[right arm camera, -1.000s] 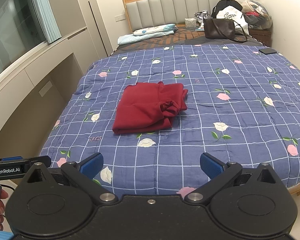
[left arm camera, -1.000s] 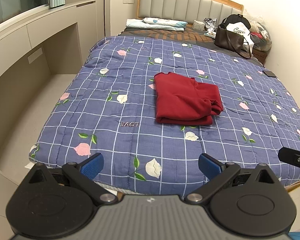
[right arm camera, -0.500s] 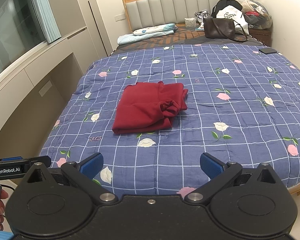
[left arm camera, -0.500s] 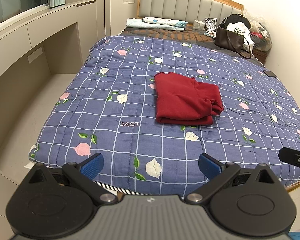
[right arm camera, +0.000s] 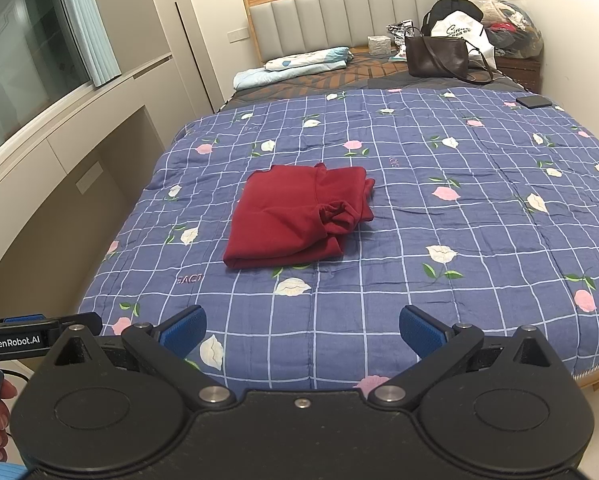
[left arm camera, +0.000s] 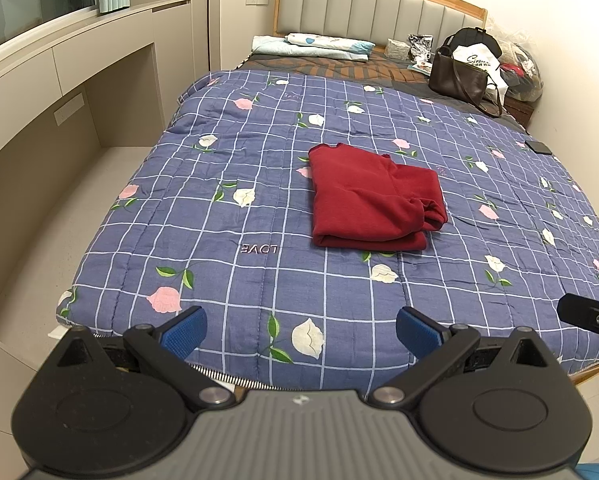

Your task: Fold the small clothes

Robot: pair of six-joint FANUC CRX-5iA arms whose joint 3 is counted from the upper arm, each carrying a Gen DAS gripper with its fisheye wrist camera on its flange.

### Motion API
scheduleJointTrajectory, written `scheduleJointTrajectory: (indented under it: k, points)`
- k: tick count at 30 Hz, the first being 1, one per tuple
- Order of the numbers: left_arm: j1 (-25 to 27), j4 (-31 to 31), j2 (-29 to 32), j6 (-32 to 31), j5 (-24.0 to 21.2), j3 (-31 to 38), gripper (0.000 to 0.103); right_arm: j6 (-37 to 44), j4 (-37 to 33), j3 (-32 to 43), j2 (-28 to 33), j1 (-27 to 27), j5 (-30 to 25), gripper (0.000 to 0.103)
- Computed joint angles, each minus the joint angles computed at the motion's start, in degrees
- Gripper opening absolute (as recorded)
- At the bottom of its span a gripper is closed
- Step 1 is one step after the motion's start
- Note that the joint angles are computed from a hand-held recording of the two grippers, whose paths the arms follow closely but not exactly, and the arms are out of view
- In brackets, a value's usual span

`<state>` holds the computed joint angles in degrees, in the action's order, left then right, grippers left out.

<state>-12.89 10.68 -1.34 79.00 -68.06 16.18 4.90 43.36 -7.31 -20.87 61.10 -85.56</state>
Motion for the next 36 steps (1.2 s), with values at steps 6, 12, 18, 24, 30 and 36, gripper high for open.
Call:
scheduleJointTrajectory:
  k: [6, 12, 18, 24, 30, 36]
  points:
    - [0.1, 0.2, 0.0, 0.0, 0.0, -0.1, 0.103, 0.1, -0.1, 0.1, 0.1, 0.0, -0.1, 0.102]
    - [-0.9, -2.5, 1.1, 0.6, -1.3, 1.5, 0.103, -0.2, 0.1, -0.1, 0.2, -0.1, 0.1, 0.102]
    - [-1.2, -3.8, 2.0, 1.3, -2.9, 3.0, 0.102, -0.1, 0.0, 0.0, 0.6, -0.7, 0.5, 0.102]
    - [-0.3, -2.4, 2.1, 0.6, -2.8, 2.7, 0.102, 0.0, -0.2, 0.4, 1.1, -1.3, 0.5, 0.102]
    - [-0.1, -2.2, 2.4, 0.1, -2.7, 3.0, 0.102, 0.0, -0.2, 0.4, 1.0, -1.2, 0.5, 0.102]
    - [0.0, -2.1, 3.0, -0.3, -2.8, 3.6, 0.102, -0.1, -0.3, 0.5, 1.3, -1.4, 0.6, 0.102]
